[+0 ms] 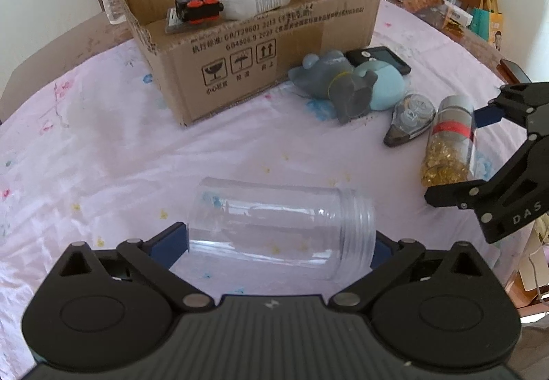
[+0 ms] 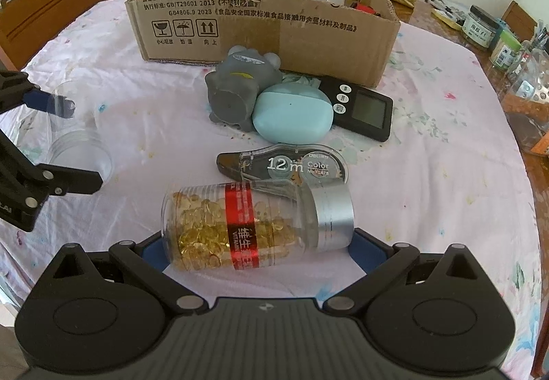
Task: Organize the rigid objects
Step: 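Lift the gold jar with right gripper while left carries clear jar toward the box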
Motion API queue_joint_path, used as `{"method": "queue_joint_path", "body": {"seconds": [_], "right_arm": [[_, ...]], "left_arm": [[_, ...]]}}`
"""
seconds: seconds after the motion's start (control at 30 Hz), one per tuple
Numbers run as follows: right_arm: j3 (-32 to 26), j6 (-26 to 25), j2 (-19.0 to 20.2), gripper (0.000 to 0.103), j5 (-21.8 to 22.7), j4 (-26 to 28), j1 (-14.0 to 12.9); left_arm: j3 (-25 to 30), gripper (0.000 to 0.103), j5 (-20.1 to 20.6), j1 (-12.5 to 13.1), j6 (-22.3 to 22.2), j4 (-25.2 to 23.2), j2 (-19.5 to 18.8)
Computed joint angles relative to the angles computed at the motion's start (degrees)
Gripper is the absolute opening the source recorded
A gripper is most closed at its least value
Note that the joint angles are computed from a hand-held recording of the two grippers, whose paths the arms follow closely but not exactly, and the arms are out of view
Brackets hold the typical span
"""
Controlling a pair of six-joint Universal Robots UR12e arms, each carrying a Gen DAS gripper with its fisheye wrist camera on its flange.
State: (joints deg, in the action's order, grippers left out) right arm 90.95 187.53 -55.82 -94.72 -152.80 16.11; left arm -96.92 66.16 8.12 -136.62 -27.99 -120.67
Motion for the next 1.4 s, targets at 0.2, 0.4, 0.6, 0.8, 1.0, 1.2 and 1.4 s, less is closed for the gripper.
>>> {"method": "queue_joint_path", "body": {"seconds": [0.2, 0.4, 0.6, 0.8, 1.0, 1.2, 1.4], "right_arm": [[-0.69, -0.94, 0.13, 0.103, -1.38, 0.99, 0.40], [-0.92, -0.75, -0.15, 0.103, -1.62, 0.99, 0.46], [-0.98, -0.75, -0.14, 0.103, -2.51, 0.58, 0.72], [-1.23, -1.12, -0.01, 0.099, -2.47, 0.45, 0.80], [-1.60, -0.78, 0.04, 0.096, -2.13, 1.43, 0.75], [-1.77, -0.45, -0.33, 0.096, -0.79, 2.90, 0.53], [-2.68, -0.88, -0.94, 0.096, 0.28, 5.33, 0.16]], "left_arm": [[0.06, 0.101, -0.79, 0.04, 1.87, -0.46, 0.33], [0.20, 0.101, -1.23, 0.06, 2.86, -0.93, 0.57], [0.49, 0.100, -1.57, 0.04, 3.48, -1.20, 0.44], [0.83, 0.099, -1.86, 0.01, 3.45, -1.77, 0.30], [1.43, 0.091, -1.63, -0.12, 2.25, -3.18, 0.13], [1.74, 0.090, -1.20, -0.29, 0.85, -3.76, 0.41], [2.48, 0.090, -0.71, -0.65, 0.75, -4.49, 1.57]]}}
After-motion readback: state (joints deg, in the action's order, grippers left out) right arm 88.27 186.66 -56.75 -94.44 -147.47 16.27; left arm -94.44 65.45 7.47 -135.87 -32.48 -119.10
